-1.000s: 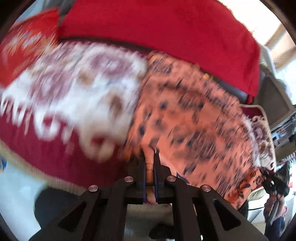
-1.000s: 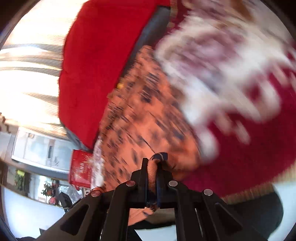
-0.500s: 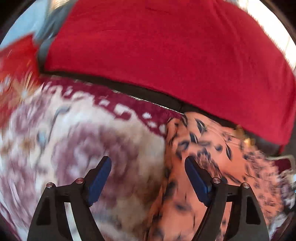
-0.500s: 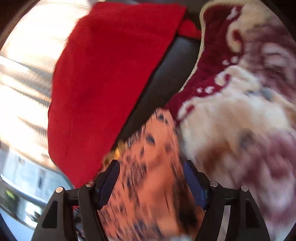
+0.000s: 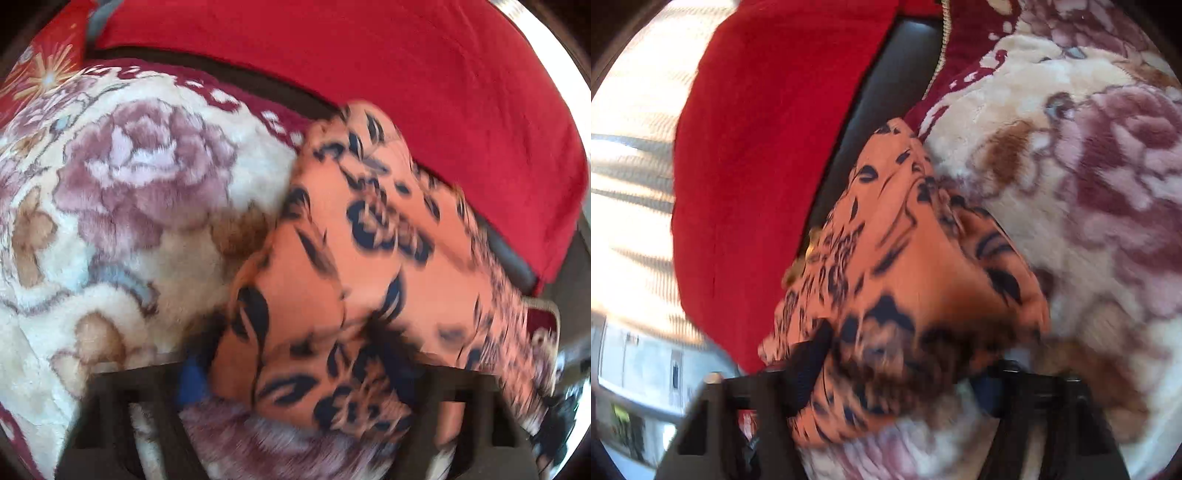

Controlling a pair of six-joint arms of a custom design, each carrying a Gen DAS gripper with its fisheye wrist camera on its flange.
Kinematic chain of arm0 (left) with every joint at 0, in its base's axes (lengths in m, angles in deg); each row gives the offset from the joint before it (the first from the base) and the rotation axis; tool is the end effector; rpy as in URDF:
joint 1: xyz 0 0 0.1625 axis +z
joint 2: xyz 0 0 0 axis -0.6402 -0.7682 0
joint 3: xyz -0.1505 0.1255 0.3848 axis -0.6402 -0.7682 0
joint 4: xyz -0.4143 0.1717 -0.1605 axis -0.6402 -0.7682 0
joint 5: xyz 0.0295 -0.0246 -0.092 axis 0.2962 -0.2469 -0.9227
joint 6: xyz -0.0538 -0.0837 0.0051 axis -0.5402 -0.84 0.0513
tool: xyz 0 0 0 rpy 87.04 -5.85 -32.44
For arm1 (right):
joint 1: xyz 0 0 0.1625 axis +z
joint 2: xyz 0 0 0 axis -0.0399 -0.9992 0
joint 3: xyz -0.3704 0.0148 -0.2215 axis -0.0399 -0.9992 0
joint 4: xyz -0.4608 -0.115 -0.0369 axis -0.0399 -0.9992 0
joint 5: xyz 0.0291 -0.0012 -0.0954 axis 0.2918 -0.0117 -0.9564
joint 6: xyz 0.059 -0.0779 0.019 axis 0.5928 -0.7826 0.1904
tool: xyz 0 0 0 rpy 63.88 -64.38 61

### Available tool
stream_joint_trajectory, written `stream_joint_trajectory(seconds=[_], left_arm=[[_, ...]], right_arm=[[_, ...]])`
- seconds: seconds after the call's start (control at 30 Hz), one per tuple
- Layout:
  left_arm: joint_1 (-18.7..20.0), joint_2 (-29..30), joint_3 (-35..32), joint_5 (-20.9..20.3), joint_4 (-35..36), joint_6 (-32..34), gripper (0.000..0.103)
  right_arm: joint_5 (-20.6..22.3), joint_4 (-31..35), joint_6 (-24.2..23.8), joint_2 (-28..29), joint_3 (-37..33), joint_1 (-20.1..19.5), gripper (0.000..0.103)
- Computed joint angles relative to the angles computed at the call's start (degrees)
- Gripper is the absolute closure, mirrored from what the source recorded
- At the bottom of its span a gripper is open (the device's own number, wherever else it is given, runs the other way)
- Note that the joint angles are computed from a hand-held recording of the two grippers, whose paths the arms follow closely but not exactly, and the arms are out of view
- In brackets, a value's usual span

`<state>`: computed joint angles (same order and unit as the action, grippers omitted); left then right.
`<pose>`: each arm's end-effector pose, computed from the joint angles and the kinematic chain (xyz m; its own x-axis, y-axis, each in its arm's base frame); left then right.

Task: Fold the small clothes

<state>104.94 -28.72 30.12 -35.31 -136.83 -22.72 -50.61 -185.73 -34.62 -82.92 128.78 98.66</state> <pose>-0.0355 -0.5669 0.3992 -0.8160 -0.5076 -0.2765 -0.1678 0.6658 -0.7270 0.2073 -0.6754 0.1208 -0.9709 0.1790 -0.1592 0.2366 0.8210 -0.5196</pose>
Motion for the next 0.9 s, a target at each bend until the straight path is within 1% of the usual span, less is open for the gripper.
stream_joint_trajectory(seconds=[0.03,0.07,0.1,0.13,0.2,0.23,0.3,0.33,0.37,0.4,0.43,0.47,0.5,0.53,0.57,0.6,0.63,0.67,0.7,0.73,0.77,0.8,0.83,0.87,0.9], left_arm=[[0.5,0.5,-2.1,-2.1,3.4,-1.6,0.087],[0.2,0.4,-3.4,-2.5,4.9,-3.6,0.087],[-0.8,0.0,-3.5,-1.1,4.7,-3.3,0.088],[-3.4,-1.4,-2.6,2.2,3.5,-0.9,0.088],[-6.9,-4.0,-0.6,5.0,2.6,1.1,0.088],[-9.5,-6.4,1.3,6.5,2.9,0.9,0.088],[-12.5,-9.8,4.3,8.8,4.5,-1.0,0.088],[-14.0,-12.3,6.7,9.6,7.4,-4.6,0.088],[-14.4,-14.1,8.3,9.3,9.3,-7.0,0.085],[-14.4,-16.2,10.3,8.4,10.9,-8.9,0.079],[-13.6,-18.3,13.1,7.4,13.4,-11.3,0.068],[-12.3,-19.0,14.0,6.8,16.9,-13.3,0.062],[-10.1,-19.2,14.8,5.4,18.0,-13.5,0.059],[-8.3,-21.1,16.3,2.5,16.7,-12.7,0.057],[-8.5,-23.2,17.6,2.0,14.4,-11.2,0.056],[-9.1,-24.8,17.9,2.7,14.5,-10.8,0.052],[-9.8,-25.4,17.0,4.1,17.0,-11.5,0.047],[-10.7,-25.5,16.5,6.2,18.6,-11.9,0.046],[-11.4,-25.2,15.9,8.1,18.3,-10.4,0.045],[-11.4,-24.0,15.3,9.5,15.7,-6.4,0.042],[-11.4,-23.1,14.6,9.6,14.0,-3.9,0.04],[-11.3,-22.2,14.0,9.4,12.5,-1.9,0.035],[-10.3,-20.1,13.1,8.6,8.6,2.1,0.032],[-9.1,-18.1,11.8,7.3,5.9,5.9,0.032],[-7.8,-15.1,9.6,6.4,4.2,8.3,0.032]], right_arm=[[-0.9,3.0,0.0,0.6,-1.8,0.5,0.094],[-3.7,3.6,-0.3,0.8,-2.8,1.7,0.094],[-4.5,3.7,-1.6,0.4,-3.1,2.5,0.094],[-4.9,2.5,-3.6,-0.7,-2.8,3.9,0.094],[-5.2,0.3,-6.7,-3.4,-0.9,6.1,0.095],[-5.2,-0.3,-7.9,-4.9,0.3,6.7,0.095],[-5.7,-1.1,-9.8,-7.6,3.3,7.6,0.094],[-5.2,-1.0,-10.5,-9.4,5.7,7.5,0.094],[-4.8,-0.3,-11.0,-10.9,7.7,6.9,0.09],[-4.7,0.4,-11.4,-12.1,9.7,6.0,0.086],[-5.8,1.6,-12.1,-13.2,12.4,4.5,0.077],[-7.3,3.6,-12.4,-13.6,13.9,3.3,0.048],[-6.7,4.1,-12.2,-13.9,16.2,1.0,0.036],[-3.7,2.3,-12.1,-16.1,19.5,-1.1,0.038],[-2.8,-0.1,-13.0,-17.8,21.6,-1.6,0.037],[-4.2,0.0,-13.6,-19.9,23.1,-1.6,0.037],[-5.8,-0.9,-13.9,-21.3,23.8,-1.4,0.037],[-7.4,-2.5,-13.8,-22.2,24.3,-1.1,0.032],[-8.5,-3.0,-13.8,-22.6,24.0,-0.8,0.03],[-9.6,-2.9,-14.7,-22.8,22.9,-0.4,0.03],[-9.5,-2.2,-15.3,-22.5,21.7,-0.3,0.03],[-9.2,-1.3,-15.7,-22.5,20.6,0.0,0.03],[-8.2,-0.5,-16.6,-21.1,18.5,-0.1,0.03],[-7.3,0.2,-17.6,-19.9,16.8,-0.2,0.03],[-7.0,1.6,-18.6,-18.7,14.6,-0.1,0.03]])
